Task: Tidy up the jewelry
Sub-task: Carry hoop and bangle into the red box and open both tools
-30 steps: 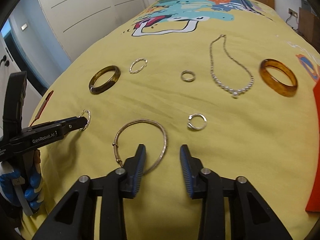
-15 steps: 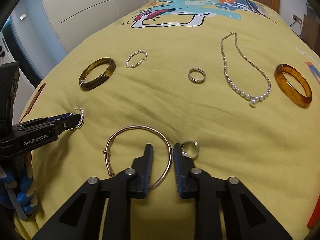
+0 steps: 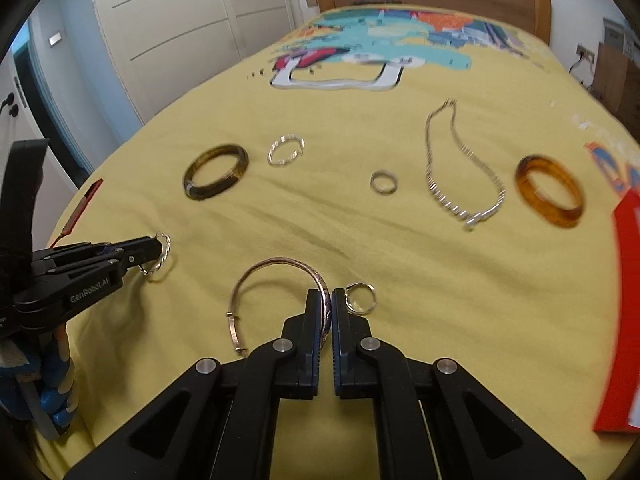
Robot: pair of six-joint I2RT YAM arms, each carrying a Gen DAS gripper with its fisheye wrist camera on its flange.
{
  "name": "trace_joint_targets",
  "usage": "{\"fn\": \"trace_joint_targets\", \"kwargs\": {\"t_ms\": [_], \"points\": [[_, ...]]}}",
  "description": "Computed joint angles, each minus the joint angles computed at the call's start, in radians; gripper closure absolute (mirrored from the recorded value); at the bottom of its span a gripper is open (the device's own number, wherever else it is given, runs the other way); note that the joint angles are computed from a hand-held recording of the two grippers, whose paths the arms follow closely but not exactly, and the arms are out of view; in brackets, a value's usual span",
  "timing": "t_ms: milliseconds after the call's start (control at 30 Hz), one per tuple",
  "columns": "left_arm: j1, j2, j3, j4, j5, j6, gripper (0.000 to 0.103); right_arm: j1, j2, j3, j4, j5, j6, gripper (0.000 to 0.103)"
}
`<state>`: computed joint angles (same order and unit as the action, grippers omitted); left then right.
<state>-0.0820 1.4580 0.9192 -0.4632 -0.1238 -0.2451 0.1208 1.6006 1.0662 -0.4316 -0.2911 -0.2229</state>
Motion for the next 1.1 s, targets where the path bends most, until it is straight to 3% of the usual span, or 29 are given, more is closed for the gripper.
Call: {"fn": "trace_joint_targets", "kwargs": {"t_ms": [367, 600, 900, 1100], "points": [[-0.13, -0.181, 0.006, -0.155, -0.051, -0.069, 0.098, -0.18, -0.256, -0.036, -0.132, -0.053, -0.058, 0.098], [-0.298, -0.167, 0.105, -0.224, -0.067, -0.167, 0.097, -0.402, -0.323, -0.011, -0.222, -0.147, -0.147, 0.098], [-0.529, 0.08, 0.39, -0.242, -0.071, -0.244, 0.097, -0.709, -0.181, 0.159, -0.287, -0.266, -0.28, 0.098], [-0.621, 0.351, 0.716, -0.271, -0.033, -0.248, 0.097, -0.82, 0.011, 0.363, -0.297, -0.29, -0.316, 0.098]]}}
